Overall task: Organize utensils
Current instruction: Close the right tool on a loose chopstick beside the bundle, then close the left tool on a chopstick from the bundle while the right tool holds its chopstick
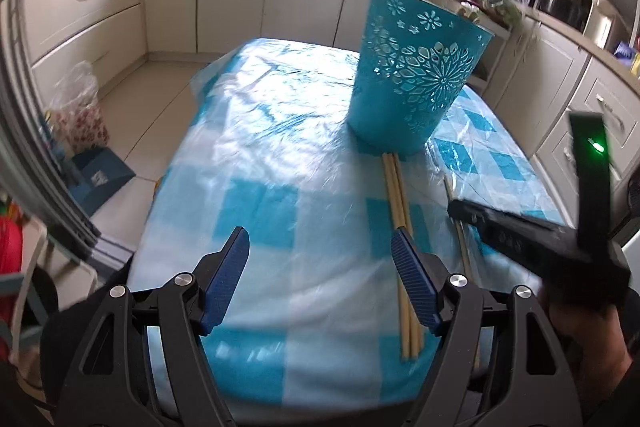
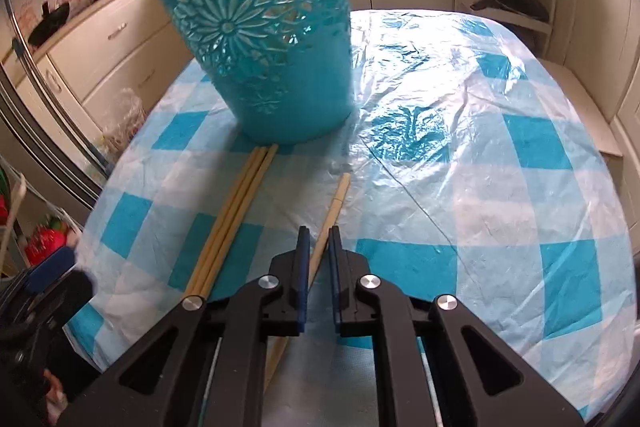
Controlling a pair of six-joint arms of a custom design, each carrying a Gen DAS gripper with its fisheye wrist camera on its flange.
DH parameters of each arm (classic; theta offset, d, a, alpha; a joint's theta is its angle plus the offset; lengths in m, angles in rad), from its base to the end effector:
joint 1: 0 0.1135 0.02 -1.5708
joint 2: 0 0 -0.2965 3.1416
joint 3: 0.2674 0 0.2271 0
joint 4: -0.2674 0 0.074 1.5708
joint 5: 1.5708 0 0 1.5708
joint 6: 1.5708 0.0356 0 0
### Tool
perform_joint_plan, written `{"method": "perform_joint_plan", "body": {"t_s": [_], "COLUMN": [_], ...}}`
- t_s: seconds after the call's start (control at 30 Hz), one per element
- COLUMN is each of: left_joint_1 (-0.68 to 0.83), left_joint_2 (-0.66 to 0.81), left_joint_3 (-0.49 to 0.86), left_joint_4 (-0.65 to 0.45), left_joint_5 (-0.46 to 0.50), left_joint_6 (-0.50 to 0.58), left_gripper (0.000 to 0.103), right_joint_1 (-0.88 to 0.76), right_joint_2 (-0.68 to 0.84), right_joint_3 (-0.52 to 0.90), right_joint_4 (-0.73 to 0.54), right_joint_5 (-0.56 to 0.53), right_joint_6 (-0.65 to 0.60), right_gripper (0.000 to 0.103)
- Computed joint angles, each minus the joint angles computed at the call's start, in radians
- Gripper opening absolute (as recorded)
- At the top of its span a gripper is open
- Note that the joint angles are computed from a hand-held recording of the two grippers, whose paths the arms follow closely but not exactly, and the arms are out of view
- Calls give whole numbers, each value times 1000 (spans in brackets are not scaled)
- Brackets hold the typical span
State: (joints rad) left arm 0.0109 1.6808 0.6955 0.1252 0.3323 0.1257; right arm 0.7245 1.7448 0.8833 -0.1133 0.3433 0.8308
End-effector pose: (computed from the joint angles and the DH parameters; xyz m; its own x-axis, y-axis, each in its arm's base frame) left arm 0.2939 -0.0084 0.1772 -0.7265 0.1106 -0.6782 0.2959 0.9411 -0.1635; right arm 0.2475 0.2030 0.1894 -0.7743 0.2434 -0.5842 0.1322 0.9649 0.2267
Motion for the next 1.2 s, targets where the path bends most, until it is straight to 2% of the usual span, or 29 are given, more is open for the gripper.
{"method": "perform_joint_plan", "body": {"t_s": [0.2,0.37,0.77,0.83,0.93,1.03,1.07,1.1,1.2], "left_joint_1": [-118,-162,-234,-245,-261,-275,-277,-278,-236], "left_joint_2": [155,227,299,308,315,318,321,321,312], "left_joint_3": [169,256,330,346,369,400,407,419,431], "left_joint_4": [-53,-94,-118,-126,-144,-188,-199,-220,-273], "left_joint_5": [-101,-136,-268,-291,-295,-264,-254,-237,-144], "left_joint_6": [-56,-71,-34,-26,-14,15,23,37,27], "left_gripper": [70,70,70,66,55,25,11,6,5], "right_joint_1": [-22,-35,-52,-52,-44,-33,-32,-32,-34], "right_joint_2": [-16,-26,-34,-33,-28,-15,-12,-11,-10], "right_joint_3": [-54,-77,-94,-93,-84,-61,-57,-55,-57], "right_joint_4": [90,130,157,159,155,133,129,128,134], "right_joint_5": [-33,-58,-87,-85,-76,-52,-47,-45,-46], "right_joint_6": [-3,-6,-13,-13,-23,-39,-41,-43,-42], "right_gripper": [10,10,11,12,17,20,20,20,20]}}
